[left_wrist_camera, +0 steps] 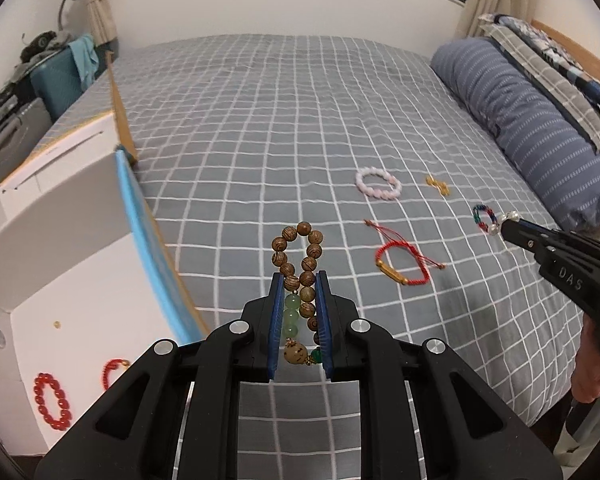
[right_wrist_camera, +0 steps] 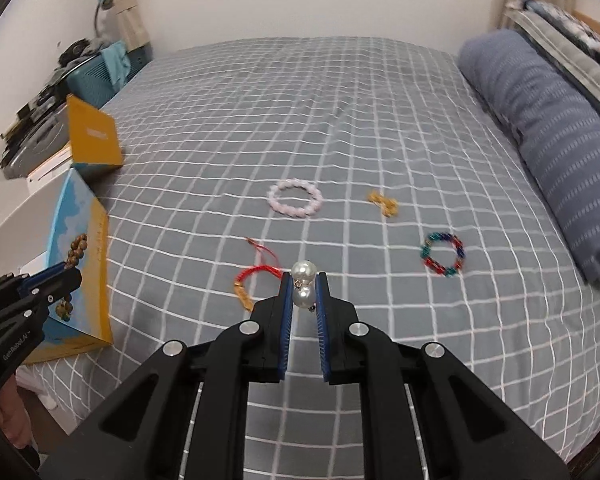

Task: Organize jewelry
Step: 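Lift both items and carry them over the open white box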

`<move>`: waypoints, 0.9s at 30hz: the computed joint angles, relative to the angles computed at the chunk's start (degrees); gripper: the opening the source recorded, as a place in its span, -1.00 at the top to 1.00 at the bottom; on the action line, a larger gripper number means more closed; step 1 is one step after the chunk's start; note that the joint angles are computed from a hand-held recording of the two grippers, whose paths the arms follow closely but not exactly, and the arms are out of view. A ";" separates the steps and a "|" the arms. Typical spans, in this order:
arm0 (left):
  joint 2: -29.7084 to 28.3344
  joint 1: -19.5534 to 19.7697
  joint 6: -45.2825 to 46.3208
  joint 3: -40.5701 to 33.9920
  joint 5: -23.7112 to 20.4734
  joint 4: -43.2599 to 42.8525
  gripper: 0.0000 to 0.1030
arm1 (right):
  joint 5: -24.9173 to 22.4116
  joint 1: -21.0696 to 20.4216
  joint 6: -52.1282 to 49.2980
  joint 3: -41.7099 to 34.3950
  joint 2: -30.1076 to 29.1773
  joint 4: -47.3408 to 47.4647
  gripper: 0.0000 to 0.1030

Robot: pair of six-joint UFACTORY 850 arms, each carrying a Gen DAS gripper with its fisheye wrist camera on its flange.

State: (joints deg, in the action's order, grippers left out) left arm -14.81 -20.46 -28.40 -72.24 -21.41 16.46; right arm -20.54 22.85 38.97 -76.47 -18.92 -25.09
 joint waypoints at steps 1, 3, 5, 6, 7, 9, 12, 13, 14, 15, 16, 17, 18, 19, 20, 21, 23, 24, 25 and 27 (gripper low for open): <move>0.28 0.16 -0.64 0.16 -0.05 0.46 0.71 | -0.02 0.39 -0.48 -0.54 -0.25 0.01 0.79; 0.99 0.82 -2.26 0.56 -0.21 1.65 0.71 | -0.10 1.18 -1.14 -1.87 -1.00 0.05 0.79; 1.61 1.45 -2.61 0.95 -0.29 1.70 0.71 | -0.06 1.71 -3.07 -3.15 -1.70 1.76 0.79; 1.95 1.73 -2.95 1.18 -0.36 1.96 0.71 | -0.07 2.19 -3.49 -4.02 -2.19 1.89 0.79; 2.39 2.06 -3.56 1.43 -0.53 2.47 0.71 | -0.14 2.52 -4.10 -4.69 -2.57 2.24 0.79; 3.24 2.57 -5.08 2.07 -0.57 3.80 0.71 | -0.15 3.29 -5.76 -6.17 -3.39 3.44 0.79; 4.92 3.59 -6.89 3.57 -0.39 5.10 0.71 | -0.03 4.61 -6.08 -7.63 -4.09 2.77 0.79; 5.33 3.91 -7.01 3.89 -0.32 5.11 0.71 | -0.03 4.98 -6.79 -8.04 -4.26 3.26 0.79; 5.88 4.27 -7.36 4.29 -0.22 5.21 0.71 | 0.00 5.28 -7.68 -8.41 -4.41 4.03 0.79; 6.39 4.62 -7.73 4.69 -0.12 5.38 0.71 | 0.00 5.72 -8.42 -8.89 -4.56 4.47 0.79; 7.20 5.00 -8.77 5.29 -0.08 6.14 0.71 | -0.04 6.15 -8.68 -9.33 -4.74 4.41 0.79; 7.64 5.23 -9.52 5.62 -0.09 6.78 0.71 | -0.05 6.47 -8.90 -9.61 -4.79 4.48 0.79; 8.12 5.53 -10.35 5.93 -0.09 7.50 0.71 | 0.01 6.89 -9.42 -10.03 -4.92 4.79 0.79; 8.85 5.97 -11.35 6.44 -0.17 8.40 0.71 | 0.02 7.22 -9.78 -10.41 -5.07 5.00 0.79; 9.46 6.38 -12.16 6.87 -0.23 9.05 0.71 | 0.06 7.55 -10.12 -10.79 -5.23 5.16 0.79; 9.96 6.75 -12.61 7.23 -0.31 9.44 0.71 | 0.01 8.07 -10.64 -11.43 -5.53 5.43 0.79; 10.99 7.54 -14.29 8.03 -0.64 10.73 0.71 | -0.01 8.84 -11.82 -12.40 -6.05 6.28 0.79; 11.55 8.03 -14.98 8.54 -0.86 11.25 0.71 | -0.10 9.21 -12.30 -12.90 -6.31 6.55 0.79; 11.85 8.35 -15.09 8.89 -0.97 11.33 0.71 | -0.10 9.65 -13.00 -13.40 -6.59 7.03 0.79; 12.54 9.30 -14.99 9.65 -1.24 11.16 0.71 | -0.28 10.52 -14.41 -14.42 -7.16 8.17 0.79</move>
State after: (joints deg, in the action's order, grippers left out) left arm -2.27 -11.15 -43.39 -62.58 -22.65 27.62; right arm -20.82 33.37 24.55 -90.89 -26.08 -16.92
